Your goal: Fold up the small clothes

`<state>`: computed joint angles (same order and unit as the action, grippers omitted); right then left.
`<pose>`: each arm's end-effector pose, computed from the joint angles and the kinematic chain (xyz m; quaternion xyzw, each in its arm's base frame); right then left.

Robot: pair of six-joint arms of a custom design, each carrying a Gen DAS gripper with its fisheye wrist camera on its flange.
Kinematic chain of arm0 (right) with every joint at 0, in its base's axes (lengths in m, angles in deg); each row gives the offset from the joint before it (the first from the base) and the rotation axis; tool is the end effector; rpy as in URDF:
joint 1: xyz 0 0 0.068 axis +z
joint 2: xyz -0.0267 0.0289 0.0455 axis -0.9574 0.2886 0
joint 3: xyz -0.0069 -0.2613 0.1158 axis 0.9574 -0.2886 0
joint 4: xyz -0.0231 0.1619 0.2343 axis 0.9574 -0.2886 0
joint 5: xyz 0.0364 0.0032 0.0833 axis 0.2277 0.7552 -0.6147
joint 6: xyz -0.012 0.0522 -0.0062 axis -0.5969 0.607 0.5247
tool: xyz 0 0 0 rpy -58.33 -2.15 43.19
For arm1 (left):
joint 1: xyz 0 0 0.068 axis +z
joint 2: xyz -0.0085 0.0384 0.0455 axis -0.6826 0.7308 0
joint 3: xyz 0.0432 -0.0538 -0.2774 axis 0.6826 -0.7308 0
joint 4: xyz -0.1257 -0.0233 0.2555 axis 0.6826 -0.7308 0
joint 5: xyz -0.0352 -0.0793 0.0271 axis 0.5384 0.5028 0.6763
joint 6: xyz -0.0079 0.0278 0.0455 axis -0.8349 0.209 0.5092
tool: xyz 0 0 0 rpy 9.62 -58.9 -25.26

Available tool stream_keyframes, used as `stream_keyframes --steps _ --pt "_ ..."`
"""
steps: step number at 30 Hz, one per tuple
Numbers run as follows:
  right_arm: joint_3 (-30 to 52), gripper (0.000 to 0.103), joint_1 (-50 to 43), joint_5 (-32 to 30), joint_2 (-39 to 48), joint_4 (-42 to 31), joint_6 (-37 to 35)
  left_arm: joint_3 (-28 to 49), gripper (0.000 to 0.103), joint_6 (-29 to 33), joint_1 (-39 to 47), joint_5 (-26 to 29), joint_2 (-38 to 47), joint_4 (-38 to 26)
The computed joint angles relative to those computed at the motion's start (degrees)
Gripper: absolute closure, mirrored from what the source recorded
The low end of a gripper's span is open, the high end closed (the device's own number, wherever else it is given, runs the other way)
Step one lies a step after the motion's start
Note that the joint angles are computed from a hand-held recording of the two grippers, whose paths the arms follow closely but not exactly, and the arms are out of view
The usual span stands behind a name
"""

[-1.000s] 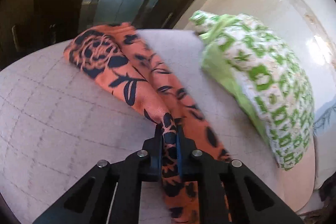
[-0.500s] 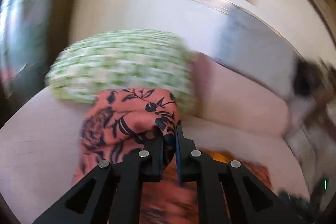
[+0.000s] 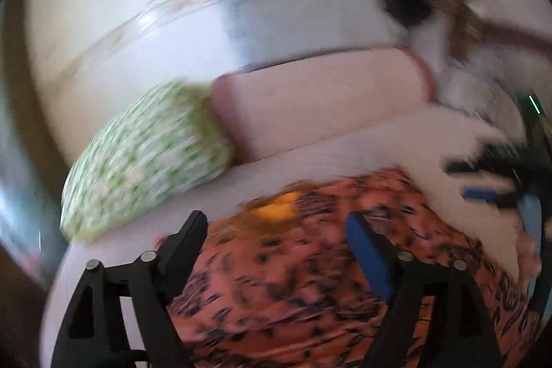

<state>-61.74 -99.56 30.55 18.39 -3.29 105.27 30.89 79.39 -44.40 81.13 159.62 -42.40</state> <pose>0.1533 -0.0638 0.1408 0.5133 0.6959 0.2559 0.4322 0.2751 -0.0269 0.2352 0.3944 0.7748 -0.1367 0.4749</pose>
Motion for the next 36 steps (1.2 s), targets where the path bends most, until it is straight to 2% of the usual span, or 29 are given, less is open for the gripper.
stream_keyframes --steps 2,5,8,10,13,17,20,23,25,29,30,31,32,34,36 --pt "1.4 0.03 3.8 1.6 3.0 1.3 -0.2 5.6 0.02 -4.2 3.2 -1.5 8.5 0.7" --pt "4.6 0.03 12.9 8.1 7.8 2.7 -0.4 13.4 0.02 -10.6 6.6 -9.6 21.2 1.6" --pt "9.1 0.03 20.9 13.4 13.7 2.5 -2.6 23.5 0.02 -15.3 9.3 -12.4 33.8 -4.6" --pt "12.7 0.03 25.1 16.4 18.4 1.8 -4.6 26.5 0.02 -15.5 9.1 -15.6 37.7 -7.5" --pt "17.2 0.03 29.1 21.2 23.5 0.2 -6.0 28.0 0.02 -15.0 7.3 -23.3 40.3 -8.7" --pt "28.4 0.03 30.5 26.0 33.9 -6.1 -10.9 27.8 0.02 -13.4 5.6 -25.2 41.5 -8.5" --pt "41.1 0.03 29.5 25.9 45.2 -13.6 -14.7 29.2 0.02 -13.9 5.1 -25.2 42.4 -9.7" --pt "54.6 0.03 28.1 24.9 57.2 -23.1 -15.0 31.1 0.02 -14.3 5.1 -24.5 43.3 -12.1" --pt "60.9 0.03 27.6 24.5 62.9 -26.7 -15.1 34.2 0.02 -14.4 5.3 -23.9 45.7 -13.7" --pt "71.8 0.03 28.8 30.8 72.0 -35.4 -17.2 37.9 0.02 -14.6 5.0 -23.8 48.3 -15.3" --pt "72.1 0.037 28.9 31.6 72.3 -35.8 -16.9 37.9 0.02 -14.4 5.0 -23.8 48.3 -15.3" --pt "71.3 0.059 28.9 32.4 71.9 -35.5 -16.6 37.9 0.02 -14.3 5.0 -23.7 48.3 -15.2" --pt "70.4 0.071 28.9 33.2 71.1 -35.4 -16.7 37.8 0.02 -14.3 5.1 -23.6 48.3 -15.3" --pt "65.7 0.086 28.3 33.4 67.2 -32.5 -16.5 38.1 0.02 -14.3 5.3 -23.1 48.5 -15.7" --pt "58.7 0.09 27.1 32.9 61.1 -29.3 -14.8 37.9 0.02 -14.1 5.6 -22.9 48.4 -15.5"
